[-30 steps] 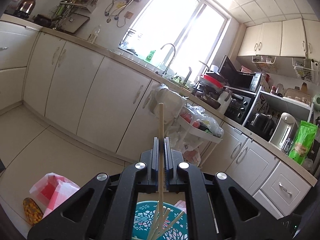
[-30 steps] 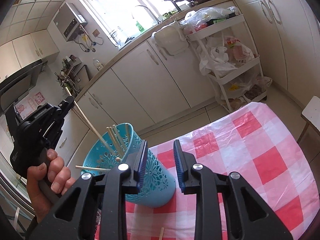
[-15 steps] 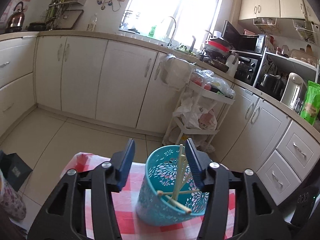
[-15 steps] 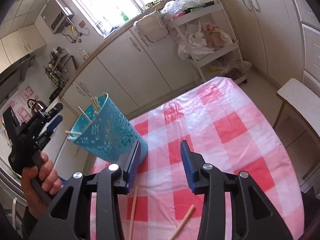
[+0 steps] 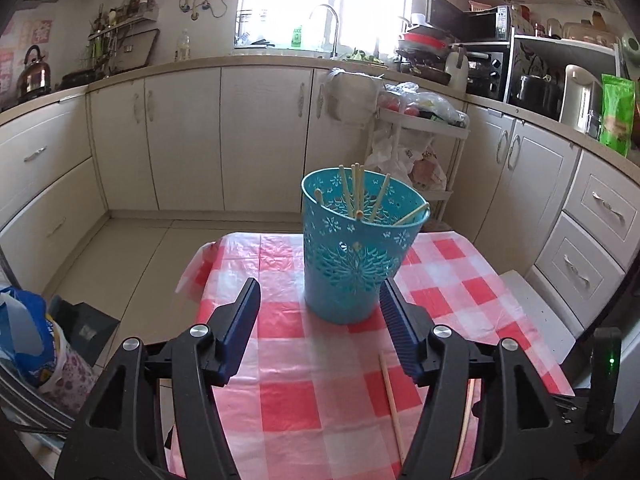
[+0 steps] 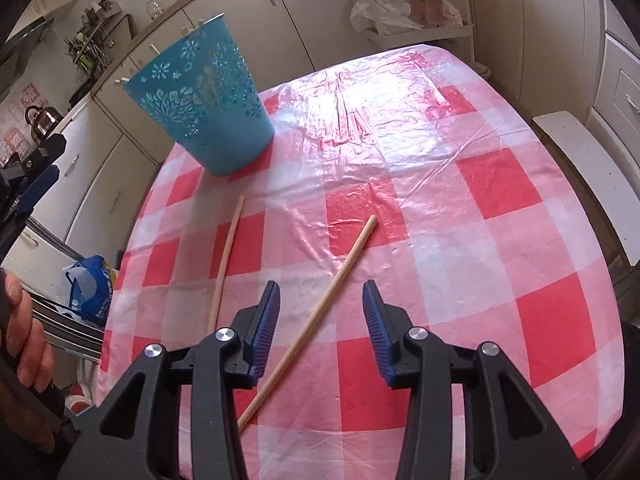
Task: Organize utensils
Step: 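Open both grippers to drop the chopsticks into the teal basket, then close the right gripper on a chopstick while the left grasps another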
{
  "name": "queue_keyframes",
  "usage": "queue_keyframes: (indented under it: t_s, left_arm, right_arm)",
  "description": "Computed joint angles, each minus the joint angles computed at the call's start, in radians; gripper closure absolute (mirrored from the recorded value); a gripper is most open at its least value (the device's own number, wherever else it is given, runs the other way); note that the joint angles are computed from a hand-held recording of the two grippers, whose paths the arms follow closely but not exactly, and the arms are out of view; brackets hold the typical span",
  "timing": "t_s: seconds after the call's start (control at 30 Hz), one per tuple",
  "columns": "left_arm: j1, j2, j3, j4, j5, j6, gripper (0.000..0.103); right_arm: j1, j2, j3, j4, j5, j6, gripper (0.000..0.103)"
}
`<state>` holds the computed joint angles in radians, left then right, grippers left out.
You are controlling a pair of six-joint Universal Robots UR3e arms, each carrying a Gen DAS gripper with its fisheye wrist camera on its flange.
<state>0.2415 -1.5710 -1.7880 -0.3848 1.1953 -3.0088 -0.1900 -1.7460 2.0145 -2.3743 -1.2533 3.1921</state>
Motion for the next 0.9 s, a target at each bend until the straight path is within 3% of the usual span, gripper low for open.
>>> queue_keyframes:
  t_s: [0.13, 0.3, 0.5, 0.53, 0.6, 0.63, 0.67, 0.77, 0.9]
  left_arm:
    - [-0.011, 0.053, -0.058, -0.011, 0.029, 0.021, 0.041]
    - [-0.025, 0.082, -0.09, -0.03, 0.051, 0.038, 0.038]
    - [-0.058, 0.047, -0.078, -0.056, 0.078, 0.044, 0.035]
    - [-0.068, 0.03, -0.064, -0.065, 0.085, 0.039, 0.035]
    - [-0.077, 0.0, -0.05, -0.088, 0.093, 0.034, 0.035]
    - [-0.083, -0.018, -0.04, -0.099, 0.098, 0.029, 0.035]
    - [-0.088, -0.037, -0.033, -0.11, 0.105, 0.022, 0.035]
    - [-0.11, -0.095, -0.008, -0.147, 0.121, 0.003, 0.035]
    - [-0.168, -0.161, 0.02, -0.15, 0.152, 0.002, 0.035]
  right_arm:
    - [0.05, 0.014, 0.014, -0.023, -0.062, 0.016, 0.053]
    - [0.119, 0.078, -0.011, -0.063, -0.152, 0.022, 0.041]
    - [0.175, 0.176, -0.051, -0.157, -0.216, -0.075, 0.04]
    - [0.176, 0.198, -0.056, -0.184, -0.223, -0.105, 0.044]
    - [0.187, 0.236, -0.081, -0.21, -0.25, -0.159, 0.068]
    - [0.167, 0.244, -0.099, -0.193, -0.213, -0.193, 0.074]
    - [0.16, 0.261, -0.126, -0.175, -0.208, -0.206, 0.087]
    - [0.105, 0.283, -0.179, -0.113, -0.142, -0.231, 0.092]
    - [0.017, 0.243, -0.175, -0.025, -0.045, -0.205, 0.091]
